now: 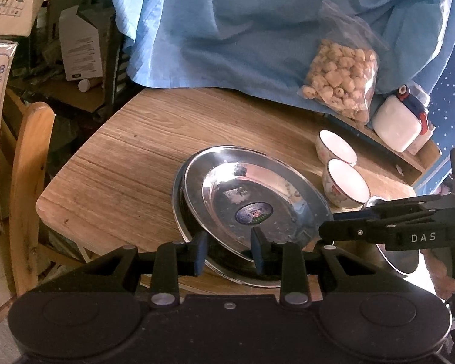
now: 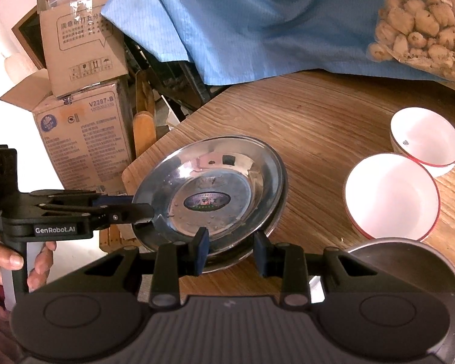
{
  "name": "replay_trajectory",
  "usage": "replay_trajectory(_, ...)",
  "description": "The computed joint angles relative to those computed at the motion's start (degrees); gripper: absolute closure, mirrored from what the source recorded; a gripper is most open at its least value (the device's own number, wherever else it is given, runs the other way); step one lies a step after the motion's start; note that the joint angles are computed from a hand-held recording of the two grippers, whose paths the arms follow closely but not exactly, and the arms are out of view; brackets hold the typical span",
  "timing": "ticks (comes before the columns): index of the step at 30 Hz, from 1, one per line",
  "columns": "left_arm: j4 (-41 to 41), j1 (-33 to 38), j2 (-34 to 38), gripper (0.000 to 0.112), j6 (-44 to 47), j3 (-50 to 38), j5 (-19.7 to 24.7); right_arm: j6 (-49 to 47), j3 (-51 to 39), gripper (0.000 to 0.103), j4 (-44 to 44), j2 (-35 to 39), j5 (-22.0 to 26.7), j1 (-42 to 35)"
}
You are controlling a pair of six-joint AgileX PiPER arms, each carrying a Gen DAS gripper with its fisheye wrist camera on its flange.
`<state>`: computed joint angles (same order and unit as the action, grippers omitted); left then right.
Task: Organize plates and bowls
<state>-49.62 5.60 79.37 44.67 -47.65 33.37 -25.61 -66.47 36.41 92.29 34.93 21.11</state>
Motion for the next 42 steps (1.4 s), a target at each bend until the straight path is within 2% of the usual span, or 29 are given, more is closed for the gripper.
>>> replay_trajectory(5, 1.7, -0.7, 0.1, 0.076, -1.0, -0.5, -0.1, 0.5, 0.4, 0.064, -1.1, -0.4, -0.3, 0.2)
replay_trajectory(11, 3.7, -1.5, -1.0, 0.058, -3.2, -0.2, -1.6, -1.5, 1.0, 0.063, -1.1, -1.6, -0.6, 0.6)
replay_trajectory(13, 4.9, -1.7, -1.7, 0.048, -4.1, -0.3, -1.7, -1.7, 1.1, 0.062, -1.4, -1.9, -0.6, 0.7)
replay_trajectory(17, 6.8, -2.4, -2.8, 0.043, -5.5, -0.2, -2.9, -2.6, 1.6, 0.060, -0.4, -2.3, -0.5, 0.1)
replay_trajectory(19, 7.2, -2.7, -3.4, 0.027, -6.3, -0.1, -4.0, -3.6, 2.1, 0.054, 0.6, -2.9, -0.8, -0.5)
replay_trajectory(22, 10.8, -4.4, -4.1, 0.015, -11.3, -0.1, -7.1, -5.2, 3.2, 0.044, 2.1, -4.4, -1.3, -1.7)
replay_trajectory(24, 12.7, -5.3, -4.2, 0.012, -13.8, -0.6, -8.3, -7.5, 4.2, 0.036, 4.0, -5.9, -1.8, -3.0)
replay_trajectory(26, 13.1, -6.1, -3.8, 0.010, -15.2, -1.4, -9.3, -9.8, 5.2, 0.026, 6.0, -7.6, -1.9, -4.6)
replay_trajectory(28, 14.2, -7.4, -3.1, 0.010, -17.4, -2.2, -10.6, -12.9, 6.2, 0.009, 9.1, -9.3, -1.8, -6.8)
replay_trajectory(31, 17.7, -10.1, -1.4, 0.010, -22.1, -4.0, -12.5, -16.6, 7.6, 0.004, 13.2, -11.2, -0.9, -10.6)
replay_trajectory(35, 18.1, -13.5, 0.8, 0.010, -22.7, -6.1, -13.4, -20.5, 10.2, 0.002, 17.1, -14.0, 1.0, -16.7)
replay_trajectory(39, 17.3, -17.6, 3.4, 0.010, -22.3, -8.9, -12.5, -22.2, 12.9, 0.001, 17.1, -16.8, 3.2, -22.2)
replay_trajectory(42, 20.8, -21.3, 4.8, 0.010, -25.3, -10.5, -12.4, -22.7, 15.4, 0.001, 14.7, -19.2, 3.9, -25.4)
